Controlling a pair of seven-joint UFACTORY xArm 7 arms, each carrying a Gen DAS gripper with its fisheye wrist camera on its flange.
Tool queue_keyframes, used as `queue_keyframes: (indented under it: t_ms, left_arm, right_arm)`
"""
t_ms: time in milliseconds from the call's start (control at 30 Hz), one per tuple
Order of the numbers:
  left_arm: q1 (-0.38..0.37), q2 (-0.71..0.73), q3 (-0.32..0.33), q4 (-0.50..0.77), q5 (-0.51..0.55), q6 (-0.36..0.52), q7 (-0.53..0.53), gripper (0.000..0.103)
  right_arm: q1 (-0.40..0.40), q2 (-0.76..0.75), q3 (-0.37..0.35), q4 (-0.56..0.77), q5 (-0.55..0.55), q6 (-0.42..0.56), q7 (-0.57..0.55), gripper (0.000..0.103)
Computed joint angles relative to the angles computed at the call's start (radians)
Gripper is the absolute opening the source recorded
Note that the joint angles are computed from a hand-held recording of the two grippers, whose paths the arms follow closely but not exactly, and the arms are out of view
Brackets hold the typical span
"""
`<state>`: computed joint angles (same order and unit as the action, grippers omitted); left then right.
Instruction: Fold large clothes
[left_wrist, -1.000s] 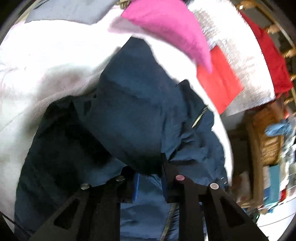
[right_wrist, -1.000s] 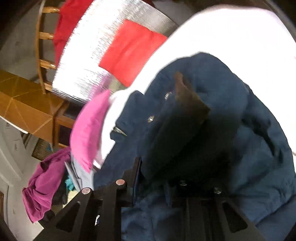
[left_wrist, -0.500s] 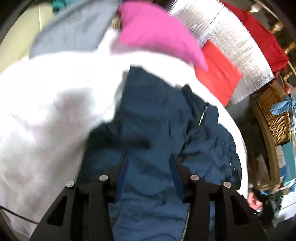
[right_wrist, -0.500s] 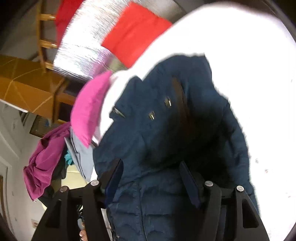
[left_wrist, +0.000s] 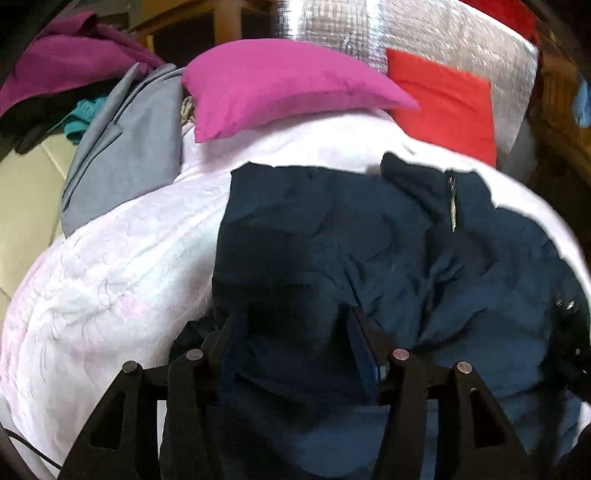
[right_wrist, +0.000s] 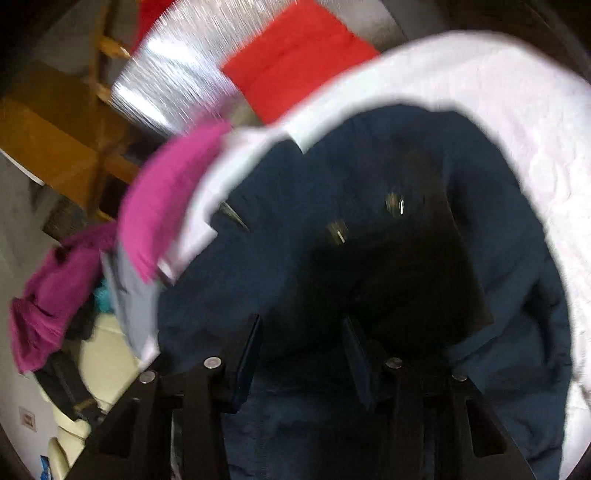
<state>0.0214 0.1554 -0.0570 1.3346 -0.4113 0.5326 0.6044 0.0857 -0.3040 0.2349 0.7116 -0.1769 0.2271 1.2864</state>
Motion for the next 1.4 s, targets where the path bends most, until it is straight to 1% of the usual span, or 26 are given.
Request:
queue_keyframes:
  t_ms: [33,67,133,167,233,300,367,400,433,500,567,633,700,733,800,900,1033,1067,1133,1167,1233,1300,1333,1367,1400]
  left_arm:
    - [0.000,-0.004,-0.007,-0.023,-0.007,-0.044,0.041,0.058]
    - [-0.004,-0.007,-0.009,-0.036,-0.002,-0.072,0.058,0.061]
    - [-0.007,-0.010,-0.011,-0.055,0.006,-0.112,0.088,0.064]
    - [-0.003,-0.008,-0.014,-0.054,-0.006,-0.116,0.108,0.064]
    - [0.002,-0.012,-0.015,-0.053,-0.022,-0.107,0.125,0.064]
    - [0.000,-0.011,-0.015,-0.054,-0.022,-0.114,0.134,0.064]
    - [-0.004,-0.012,-0.014,-0.059,-0.016,-0.127,0.136,0.064]
    - [-0.005,-0.011,-0.014,-0.060,-0.016,-0.131,0.137,0.065]
    - [-0.007,-0.009,-0.015,-0.060,-0.013,-0.135,0.136,0.065]
    - [-0.007,-0.013,-0.015,-0.067,-0.012,-0.141,0.141,0.065]
    - [-0.006,-0.012,-0.016,-0.067,-0.018,-0.142,0.146,0.065]
    - [-0.005,-0.011,-0.018,-0.069,-0.023,-0.150,0.158,0.066]
    - [-0.005,-0.013,-0.019,-0.072,-0.026,-0.153,0.163,0.066]
    - [-0.005,-0.013,-0.019,-0.073,-0.027,-0.154,0.164,0.067]
    - [-0.005,-0.012,-0.019,-0.073,-0.027,-0.155,0.165,0.067]
    - [-0.007,-0.013,-0.017,-0.076,-0.021,-0.160,0.162,0.068]
    - [-0.003,-0.016,-0.016,-0.072,-0.025,-0.145,0.167,0.068]
    - [0.000,-0.017,-0.013,-0.062,-0.022,-0.123,0.162,0.068]
    - [0.006,-0.019,-0.007,-0.042,-0.025,-0.087,0.157,0.068]
    - [0.014,-0.022,-0.003,-0.026,-0.043,-0.069,0.157,0.068]
    - [0.026,-0.023,0.003,-0.011,-0.075,-0.076,0.159,0.068]
    - [0.028,-0.018,0.013,-0.005,-0.065,-0.104,0.138,0.071]
    - [0.023,-0.007,0.021,-0.001,-0.028,-0.122,0.109,0.071]
    - [0.016,0.005,0.031,0.002,0.023,-0.131,0.070,0.071]
    - [0.002,0.026,0.048,0.010,0.106,-0.129,0.014,0.071]
  right_arm:
    - [0.008,0.011,-0.010,0.002,0.000,-0.004,-0.025,0.047]
    - [0.016,0.012,-0.017,0.008,0.003,0.004,-0.044,0.047]
    - [0.043,0.010,-0.043,0.013,0.047,0.018,-0.077,0.047]
    - [0.039,0.004,-0.040,0.008,0.053,0.012,-0.066,0.047]
    - [0.016,-0.007,-0.016,0.018,0.030,0.027,-0.044,0.048]
    - [-0.025,-0.016,0.030,0.039,-0.042,0.041,-0.011,0.048]
    - [-0.094,-0.013,0.101,0.062,-0.158,-0.004,0.062,0.048]
    - [-0.114,-0.006,0.124,0.077,-0.200,-0.023,0.084,0.048]
    - [-0.127,0.002,0.142,0.094,-0.233,-0.025,0.104,0.048]
    - [-0.178,0.030,0.198,0.137,-0.340,-0.029,0.173,0.048]
    - [-0.193,0.067,0.218,0.169,-0.417,-0.028,0.230,0.048]
    - [-0.150,0.119,0.185,0.194,-0.402,-0.018,0.208,0.048]
    - [-0.108,0.170,0.154,0.217,-0.371,0.021,0.180,0.048]
    - [-0.089,0.190,0.138,0.228,-0.354,0.043,0.160,0.046]
    - [-0.061,0.207,0.108,0.233,-0.334,0.050,0.145,0.045]
    - [-0.005,0.201,0.057,0.234,-0.260,0.070,0.074,0.044]
    - [0.068,0.131,-0.016,0.186,-0.158,0.050,0.009,0.044]
    - [0.066,0.107,-0.016,0.174,-0.163,0.057,0.016,0.044]
    - [0.037,0.035,0.004,0.139,-0.203,0.093,0.059,0.046]
    - [0.019,-0.013,0.014,0.115,-0.218,0.114,0.079,0.046]
    - [-0.006,-0.092,0.025,0.065,-0.216,0.134,0.104,0.046]
    - [-0.033,-0.179,0.035,0.012,-0.199,0.169,0.126,0.046]
    - [-0.044,-0.200,0.041,0.002,-0.191,0.191,0.126,0.046]
    - [-0.047,-0.219,0.039,-0.005,-0.174,0.232,0.118,0.046]
    - [-0.043,-0.232,0.029,-0.016,-0.151,0.255,0.107,0.045]
